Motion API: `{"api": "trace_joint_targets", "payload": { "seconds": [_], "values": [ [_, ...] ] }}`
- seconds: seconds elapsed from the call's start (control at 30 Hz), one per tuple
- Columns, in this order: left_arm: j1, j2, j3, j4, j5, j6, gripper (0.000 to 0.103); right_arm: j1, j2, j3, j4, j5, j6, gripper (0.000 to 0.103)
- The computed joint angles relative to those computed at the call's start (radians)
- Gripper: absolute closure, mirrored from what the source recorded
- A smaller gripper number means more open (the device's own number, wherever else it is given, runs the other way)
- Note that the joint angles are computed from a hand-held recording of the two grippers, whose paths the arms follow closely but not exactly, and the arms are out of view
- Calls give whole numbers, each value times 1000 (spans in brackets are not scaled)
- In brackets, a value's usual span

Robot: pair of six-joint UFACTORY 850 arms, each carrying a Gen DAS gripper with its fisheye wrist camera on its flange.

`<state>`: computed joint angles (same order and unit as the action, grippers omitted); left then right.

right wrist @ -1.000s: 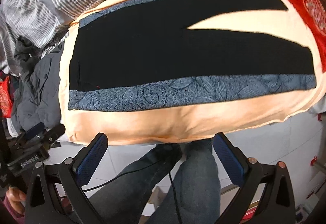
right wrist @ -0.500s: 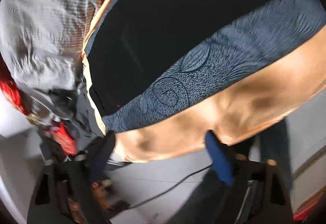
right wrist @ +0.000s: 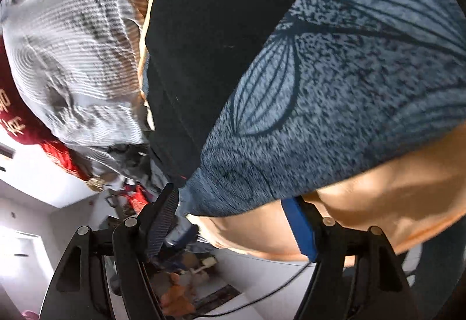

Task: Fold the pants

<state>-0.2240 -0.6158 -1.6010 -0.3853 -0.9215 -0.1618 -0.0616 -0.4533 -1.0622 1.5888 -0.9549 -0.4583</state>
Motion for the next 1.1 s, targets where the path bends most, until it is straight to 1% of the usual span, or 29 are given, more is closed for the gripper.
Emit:
{"api": "trace_joint_targets", "payload": {
  "seconds": [0.03,0.07,0.1,0.13,0.3,0.37,0.43,0.47,0.5,0.53,0.57,0.6,0.67,0.77,0.9,0.97,1.03,1.1],
  "values": [
    [5,1,6,-19,0,13,0,-2,-6,-4,30,-10,-9,56],
    [13,4,15,-57,2,33,0,-5,-10,-9,47,-21,-15,66],
    [17,5,19,-79,5,36,0,-8,-14,-19,57,-32,-21,79],
    [22,6,24,-107,8,42,0,-10,-17,-31,58,-39,-24,84],
    [54,-1,42,-302,30,90,0,-17,-14,-82,28,-57,-4,85],
    [62,-2,49,-361,42,112,0,-20,-15,-95,32,-65,3,85],
    [65,-19,31,-383,58,108,1,-22,-14,-103,23,-70,9,85],
    [62,-28,19,-366,71,86,14,-24,-13,-105,18,-73,11,85],
    [64,-36,12,-362,74,78,34,-25,-15,-112,7,-75,18,85],
    [67,-49,-2,-362,63,68,43,-25,-16,-116,-5,-75,24,85],
    [68,-64,-17,-351,52,43,54,-28,-15,-118,-18,-76,30,85],
    [71,-66,-21,-345,59,28,69,-28,-15,-121,-28,-74,39,85],
    [68,-62,-34,-292,57,9,83,-26,-13,-133,-75,-66,68,88],
    [65,-39,-57,-246,59,32,83,-24,-7,-164,-145,-51,122,90],
    [42,-52,-165,-158,56,19,83,-34,-18,-249,-202,-59,161,90],
    [41,-82,-235,-155,50,8,83,-44,-51,-332,-257,-85,186,90],
    [39,-134,-333,-147,40,-20,83,-51,-107,-441,-318,-120,214,90],
    [36,-216,-473,-117,24,-70,83,-55,-180,-564,-365,-165,240,90]
  ]
}}
